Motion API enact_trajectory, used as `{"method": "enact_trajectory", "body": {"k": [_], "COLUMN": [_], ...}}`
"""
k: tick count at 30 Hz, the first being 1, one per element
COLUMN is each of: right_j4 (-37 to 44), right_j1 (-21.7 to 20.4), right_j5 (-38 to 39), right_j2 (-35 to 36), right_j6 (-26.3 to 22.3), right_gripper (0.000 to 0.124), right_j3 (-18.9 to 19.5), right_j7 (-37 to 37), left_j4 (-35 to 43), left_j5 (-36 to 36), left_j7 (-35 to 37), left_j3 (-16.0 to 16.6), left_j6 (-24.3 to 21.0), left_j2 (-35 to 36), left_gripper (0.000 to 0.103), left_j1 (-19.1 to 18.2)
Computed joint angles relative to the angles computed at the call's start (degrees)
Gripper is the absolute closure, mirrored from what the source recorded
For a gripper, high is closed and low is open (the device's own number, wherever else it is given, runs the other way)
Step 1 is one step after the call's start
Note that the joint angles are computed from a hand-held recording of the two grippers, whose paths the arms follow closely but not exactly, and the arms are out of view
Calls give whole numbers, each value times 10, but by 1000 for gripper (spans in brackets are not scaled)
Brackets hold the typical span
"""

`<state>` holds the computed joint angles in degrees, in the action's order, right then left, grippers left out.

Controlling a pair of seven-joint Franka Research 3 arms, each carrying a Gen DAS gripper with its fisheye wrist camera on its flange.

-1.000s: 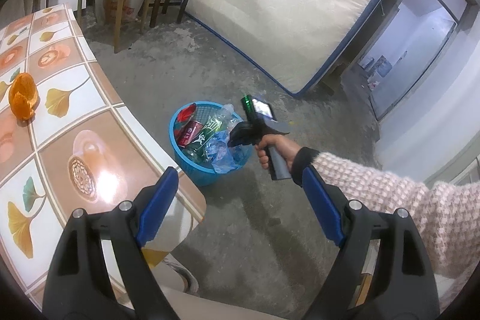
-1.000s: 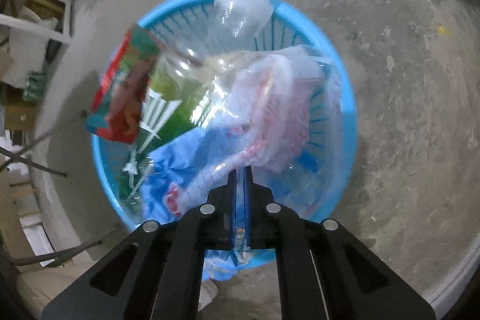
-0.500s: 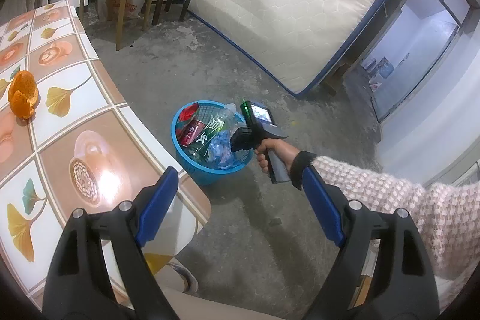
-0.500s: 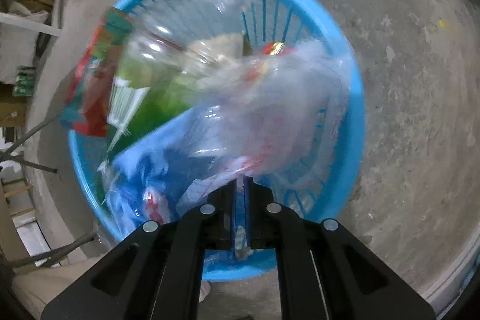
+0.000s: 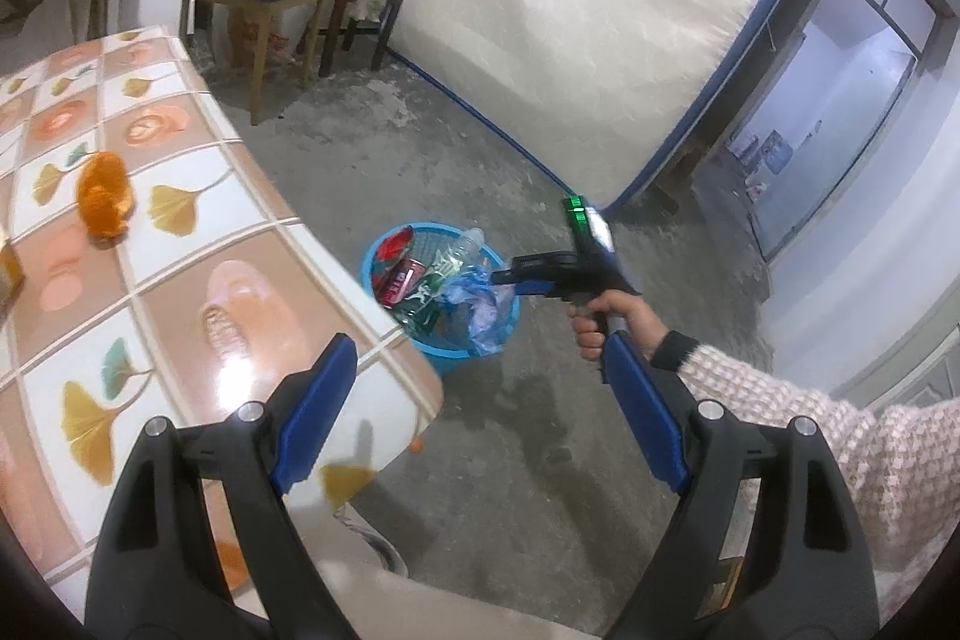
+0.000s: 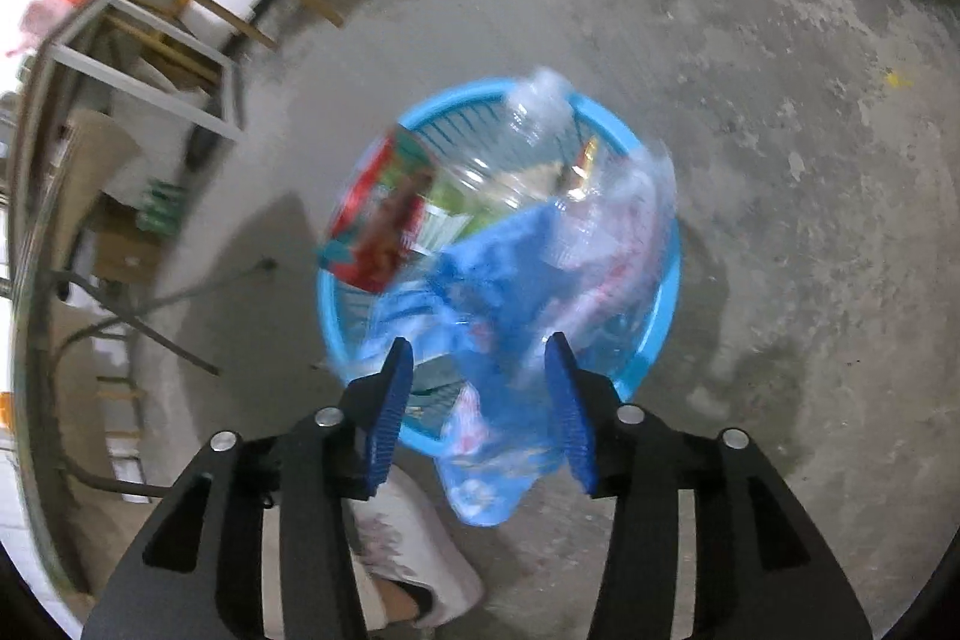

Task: Collect trash
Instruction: 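Move the right tool to the orange peel while the left tool approaches the medicine box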

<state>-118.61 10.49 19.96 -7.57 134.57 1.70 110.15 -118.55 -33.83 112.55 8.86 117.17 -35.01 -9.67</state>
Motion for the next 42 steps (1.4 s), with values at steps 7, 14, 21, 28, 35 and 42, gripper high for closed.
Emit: {"method": "enact_trajectory", "body": {"k": [7,14,21,28,35,42], "right_j4": [-33,5,136,307,455,565], "right_j1": [15,45,105,158,230,269], "right_j5": [32,36,43,-34,-167,-193], "right_j2": [-83,-130,-75,50,174,259], "right_j6": [68,89,78,32,-42,-111], "right_gripper": [67,59,59,59,64,76], "right_j3": [7,26,57,102,102,75], "right_j7": [-23,-37,-86,-93,-74,-61], "left_j4": [-13,-25,-23,-23,-30,-37], "left_j5": [11,39,79,119,157,157], "left_j7": [-3,-1,-13,-34,-51,-44], "left_j3": [18,39,54,75,91,112], "left_j6": [9,25,54,111,140,145], "left_j2": [-35,-71,-82,-73,-55,-39], "left_gripper": [23,19,19,18,18,18], "left_j1": [14,26,47,82,121,135]}}
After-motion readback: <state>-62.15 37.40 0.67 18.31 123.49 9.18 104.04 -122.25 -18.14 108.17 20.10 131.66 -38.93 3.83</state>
